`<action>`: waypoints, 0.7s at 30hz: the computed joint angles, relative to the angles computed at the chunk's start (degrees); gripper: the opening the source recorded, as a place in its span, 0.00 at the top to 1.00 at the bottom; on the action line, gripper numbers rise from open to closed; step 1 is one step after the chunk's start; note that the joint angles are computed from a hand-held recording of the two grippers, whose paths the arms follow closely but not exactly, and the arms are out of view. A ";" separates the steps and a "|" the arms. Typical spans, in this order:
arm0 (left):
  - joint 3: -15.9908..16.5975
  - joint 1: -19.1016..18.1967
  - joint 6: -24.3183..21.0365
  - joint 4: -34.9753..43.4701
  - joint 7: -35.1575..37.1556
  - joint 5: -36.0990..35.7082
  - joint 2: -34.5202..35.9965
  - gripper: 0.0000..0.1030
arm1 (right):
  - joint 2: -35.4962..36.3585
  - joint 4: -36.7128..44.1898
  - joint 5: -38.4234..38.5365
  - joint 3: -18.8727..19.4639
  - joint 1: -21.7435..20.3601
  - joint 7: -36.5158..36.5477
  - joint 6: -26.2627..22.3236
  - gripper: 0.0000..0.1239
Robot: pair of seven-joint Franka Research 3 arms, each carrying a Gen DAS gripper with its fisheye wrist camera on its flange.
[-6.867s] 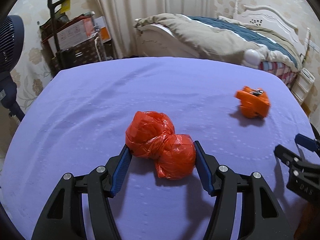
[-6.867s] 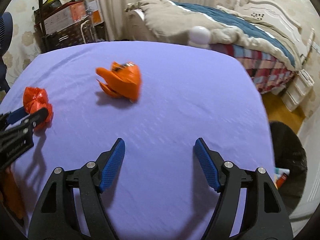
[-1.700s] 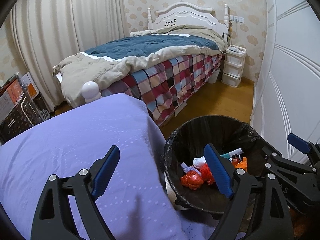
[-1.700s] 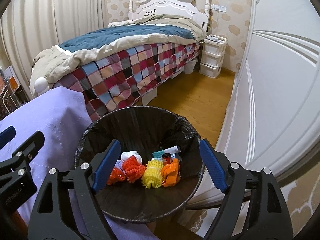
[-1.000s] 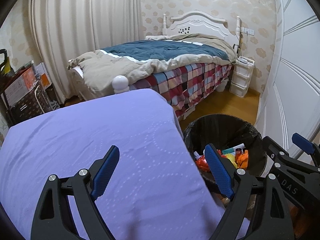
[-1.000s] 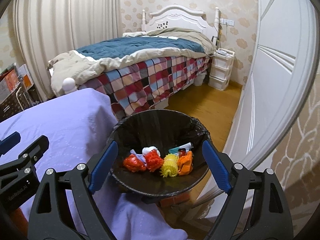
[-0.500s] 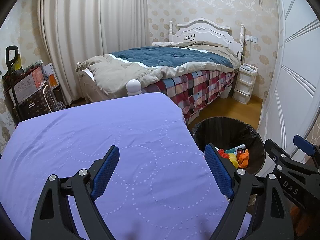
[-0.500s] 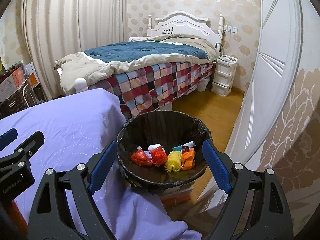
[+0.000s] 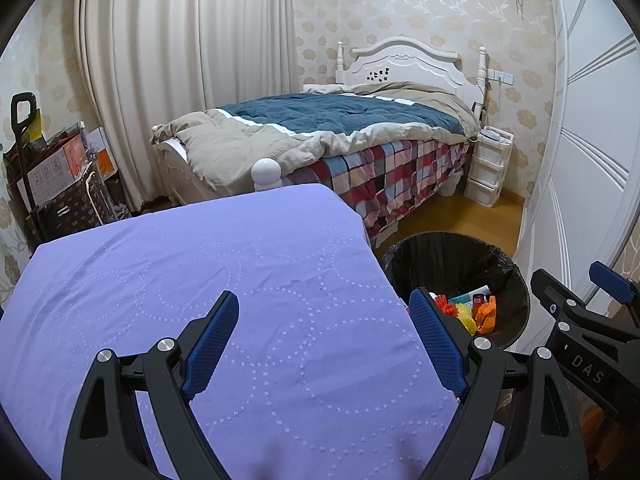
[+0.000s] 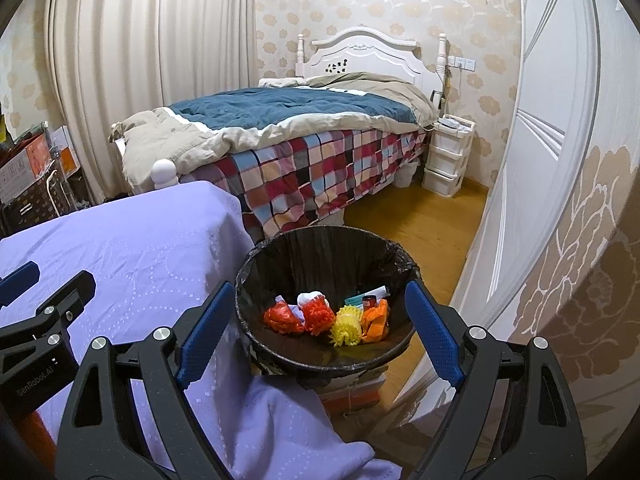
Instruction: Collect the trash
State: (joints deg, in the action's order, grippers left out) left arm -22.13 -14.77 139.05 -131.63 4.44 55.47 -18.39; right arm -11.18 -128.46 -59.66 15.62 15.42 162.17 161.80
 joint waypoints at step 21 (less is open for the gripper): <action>0.00 -0.14 -0.12 -0.16 0.03 -0.30 -0.20 0.18 | -0.01 0.02 -0.01 0.00 0.08 0.01 -0.07 0.31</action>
